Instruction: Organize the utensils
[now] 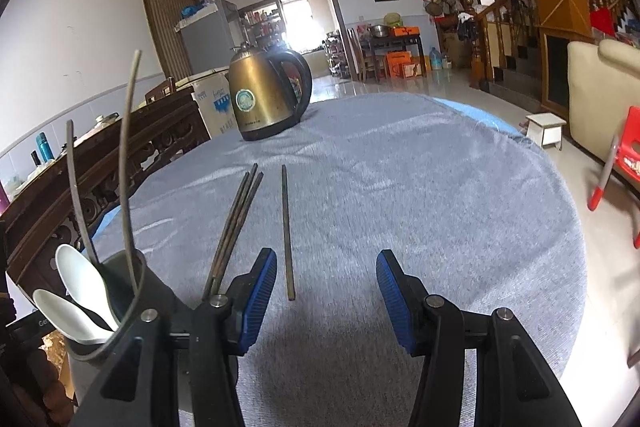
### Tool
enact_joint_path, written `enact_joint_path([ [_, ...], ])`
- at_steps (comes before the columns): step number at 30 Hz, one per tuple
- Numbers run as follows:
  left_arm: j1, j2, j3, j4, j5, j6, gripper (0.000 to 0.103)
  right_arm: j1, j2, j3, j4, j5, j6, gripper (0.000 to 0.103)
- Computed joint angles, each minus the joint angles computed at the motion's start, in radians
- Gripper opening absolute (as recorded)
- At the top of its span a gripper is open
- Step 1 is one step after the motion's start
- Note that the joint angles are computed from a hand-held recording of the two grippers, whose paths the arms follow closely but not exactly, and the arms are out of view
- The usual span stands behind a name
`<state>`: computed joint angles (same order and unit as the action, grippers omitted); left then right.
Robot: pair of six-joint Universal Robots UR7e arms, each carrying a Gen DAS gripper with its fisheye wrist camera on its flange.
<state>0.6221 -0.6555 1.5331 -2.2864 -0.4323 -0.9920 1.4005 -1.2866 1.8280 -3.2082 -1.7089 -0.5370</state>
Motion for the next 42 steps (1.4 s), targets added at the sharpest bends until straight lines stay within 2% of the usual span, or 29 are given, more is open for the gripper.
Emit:
enact_joint_path([
  [17, 0.018, 0.021, -0.050, 0.100, -0.018, -0.039, 0.071, -0.014, 0.028, -0.041, 0.051, -0.014, 0.031, 0.056],
  [29, 0.029, 0.022, -0.056, 0.098, -0.028, -0.035, 0.071, -0.020, 0.040, -0.068, 0.088, -0.021, 0.068, 0.056],
  [42, 0.032, -0.001, -0.026, 0.060, -0.031, -0.027, 0.071, -0.007, 0.047, -0.070, 0.083, -0.046, 0.070, 0.056],
])
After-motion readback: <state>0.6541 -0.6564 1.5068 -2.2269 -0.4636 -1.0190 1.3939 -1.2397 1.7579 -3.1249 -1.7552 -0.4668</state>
